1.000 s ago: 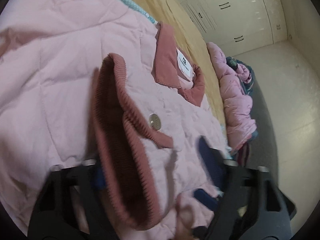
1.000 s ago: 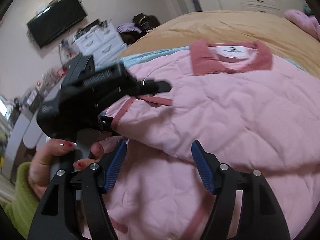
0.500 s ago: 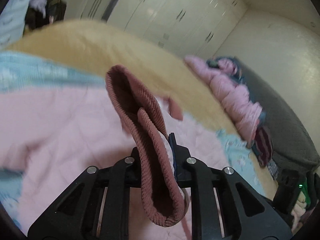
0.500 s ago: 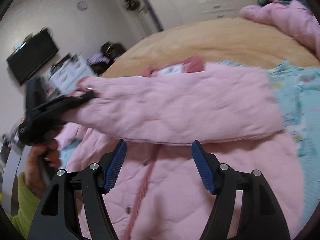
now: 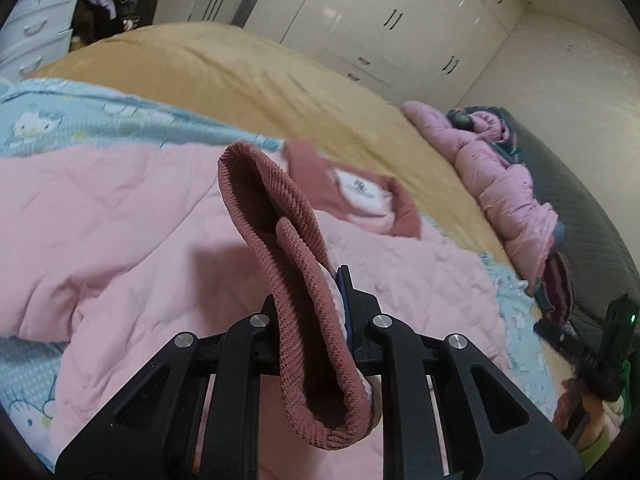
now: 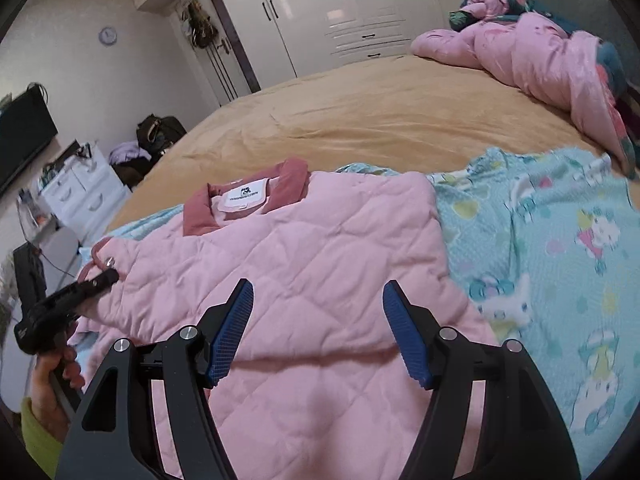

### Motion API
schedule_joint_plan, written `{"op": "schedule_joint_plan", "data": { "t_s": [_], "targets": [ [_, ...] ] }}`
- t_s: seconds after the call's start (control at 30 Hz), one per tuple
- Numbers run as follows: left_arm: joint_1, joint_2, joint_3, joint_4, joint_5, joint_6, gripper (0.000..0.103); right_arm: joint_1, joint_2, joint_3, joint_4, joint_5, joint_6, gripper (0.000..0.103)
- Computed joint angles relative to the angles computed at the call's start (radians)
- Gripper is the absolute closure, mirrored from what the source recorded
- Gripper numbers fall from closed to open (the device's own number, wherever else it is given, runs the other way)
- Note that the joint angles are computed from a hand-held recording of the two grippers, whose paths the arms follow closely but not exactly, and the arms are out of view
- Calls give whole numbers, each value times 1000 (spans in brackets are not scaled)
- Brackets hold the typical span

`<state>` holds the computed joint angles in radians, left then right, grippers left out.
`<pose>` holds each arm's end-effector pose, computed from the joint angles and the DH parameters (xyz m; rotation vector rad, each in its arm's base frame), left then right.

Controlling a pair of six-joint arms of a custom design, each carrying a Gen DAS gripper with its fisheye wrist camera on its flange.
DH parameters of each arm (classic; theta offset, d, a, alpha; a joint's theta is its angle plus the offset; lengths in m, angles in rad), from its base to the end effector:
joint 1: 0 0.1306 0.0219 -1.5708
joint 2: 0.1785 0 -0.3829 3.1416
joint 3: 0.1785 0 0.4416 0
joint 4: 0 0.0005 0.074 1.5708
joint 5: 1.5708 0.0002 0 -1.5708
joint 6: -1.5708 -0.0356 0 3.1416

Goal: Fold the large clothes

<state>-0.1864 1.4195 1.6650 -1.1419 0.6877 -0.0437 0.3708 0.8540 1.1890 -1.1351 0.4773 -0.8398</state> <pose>0.5105 -0.1198 0.5413 0.5683 2.3227 -0.9067 0.3007 0.0988 0.5286 0.7393 2.1384 0.0692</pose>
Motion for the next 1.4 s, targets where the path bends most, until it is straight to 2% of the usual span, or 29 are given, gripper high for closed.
{"op": "schedule_joint_plan", "data": {
  "t_s": [0.23, 0.33, 0.43, 0.53, 0.6, 0.7, 0.73, 0.87, 0.93, 0.97, 1.1, 1.23, 1.33, 1.4],
  "targets": [
    [-2, 1, 1, -22, -44, -40, 93, -122, 106, 48, 28, -100, 114, 37],
    [-8, -2, -5, -20, -72, -54, 93, -196, 146, 43, 9, -182, 123, 37],
    [-6, 11, -4, -32, -79, -47, 92, -241, 178, 28, -39, -202, 131, 37],
    [-5, 26, -5, -53, -76, -44, 91, -274, 161, -26, -4, -247, 129, 37],
    [-13, 29, -8, -56, -101, -51, 89, -280, 154, -42, 12, -255, 127, 37],
    [-23, 30, -20, -42, -157, -60, 80, -273, 147, -68, 37, -231, 136, 36],
    [-23, 33, -23, -42, -171, -57, 74, -273, 146, -72, 40, -230, 132, 36],
    [-20, 23, -17, -48, -209, -57, 65, -233, 166, -15, -25, -189, 106, 34],
    [-19, 3, -10, -32, -256, -54, 55, -196, 131, -23, 12, -187, 110, 26],
    [-15, -11, -9, -14, -263, -48, 51, -177, 116, -30, 32, -189, 118, 25],
    [-8, -59, -6, 25, -278, -37, 44, -90, 99, -26, 48, -181, 127, 23],
    [-35, -78, -8, -23, -230, -65, 34, -59, 110, -12, 8, -205, 80, 21],
    [-62, -60, -15, -84, -190, -70, 34, -29, 100, -15, -2, -185, 51, 17],
    [-80, -49, -32, -118, -213, -70, 34, -27, 104, -16, -19, -180, 43, 16]
  ]
}}
